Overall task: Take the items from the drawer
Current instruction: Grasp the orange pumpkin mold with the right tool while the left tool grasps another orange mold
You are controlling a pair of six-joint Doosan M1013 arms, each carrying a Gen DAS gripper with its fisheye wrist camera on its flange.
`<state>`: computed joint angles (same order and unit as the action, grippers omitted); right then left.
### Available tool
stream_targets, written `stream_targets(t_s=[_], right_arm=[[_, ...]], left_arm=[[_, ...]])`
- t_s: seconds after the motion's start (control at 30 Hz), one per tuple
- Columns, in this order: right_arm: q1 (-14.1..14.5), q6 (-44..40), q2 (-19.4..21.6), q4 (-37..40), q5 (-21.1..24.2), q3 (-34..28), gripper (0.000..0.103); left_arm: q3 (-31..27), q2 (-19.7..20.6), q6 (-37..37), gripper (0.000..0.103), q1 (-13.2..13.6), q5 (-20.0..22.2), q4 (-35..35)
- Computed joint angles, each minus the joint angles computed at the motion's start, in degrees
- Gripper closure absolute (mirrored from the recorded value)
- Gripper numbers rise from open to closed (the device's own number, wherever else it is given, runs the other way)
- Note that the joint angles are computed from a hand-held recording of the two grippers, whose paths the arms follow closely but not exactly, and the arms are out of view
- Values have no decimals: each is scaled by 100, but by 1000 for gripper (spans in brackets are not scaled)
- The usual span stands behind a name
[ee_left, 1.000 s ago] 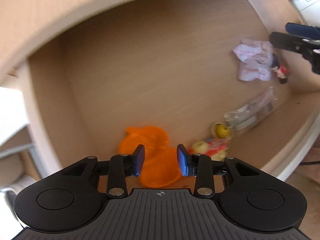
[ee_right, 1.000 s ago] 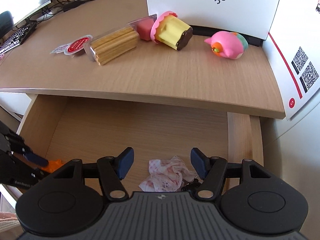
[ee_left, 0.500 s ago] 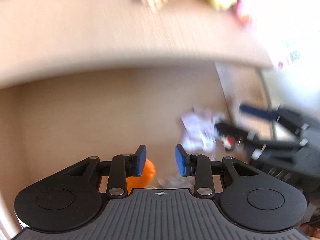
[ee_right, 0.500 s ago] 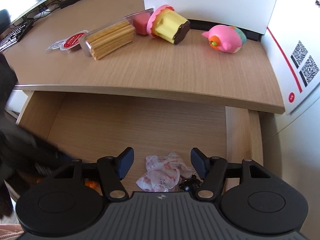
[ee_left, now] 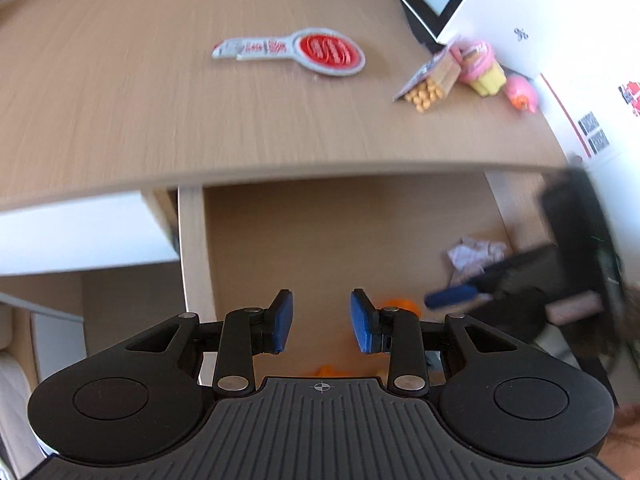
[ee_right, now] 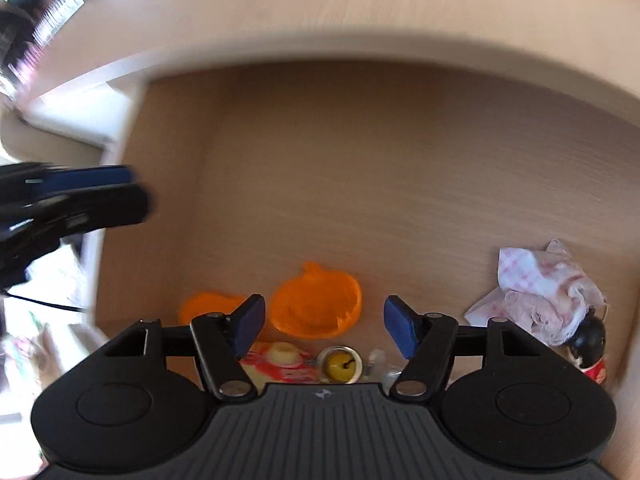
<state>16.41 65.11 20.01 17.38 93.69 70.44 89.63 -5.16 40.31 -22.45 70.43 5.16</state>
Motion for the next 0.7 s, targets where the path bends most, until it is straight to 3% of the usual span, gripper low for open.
stream_targets(t_s=[0.13,0.2,0.23,0.33,0.47,0.6,0.67,0.7], right_arm=[[196,-115,167,-275,231,-103,35],[232,-101,209,-253,277,-121,40],[253,-107,206,-280,243,-113,48],[241,-278,131,-211,82,-38,49],[30,-171,-21,133,-123,46,49],[-281,89,-270,440,-625,195,49],[-404,105,-369,499,-823,254,49],[-460,128,-410,512,-920,283,49]], left_arm=[[99,30,-123,68,-101,-37,-98],[106,51,-77,68,-94,41,-188],[106,59,-42,68,-94,77,-224],[111,99,161,68,-68,192,-419],[35,256,648,68,14,511,-851],[-97,498,1031,68,97,942,-1196],[-202,612,1098,80,72,1213,-1115],[-275,681,1140,81,78,1319,-1103]])
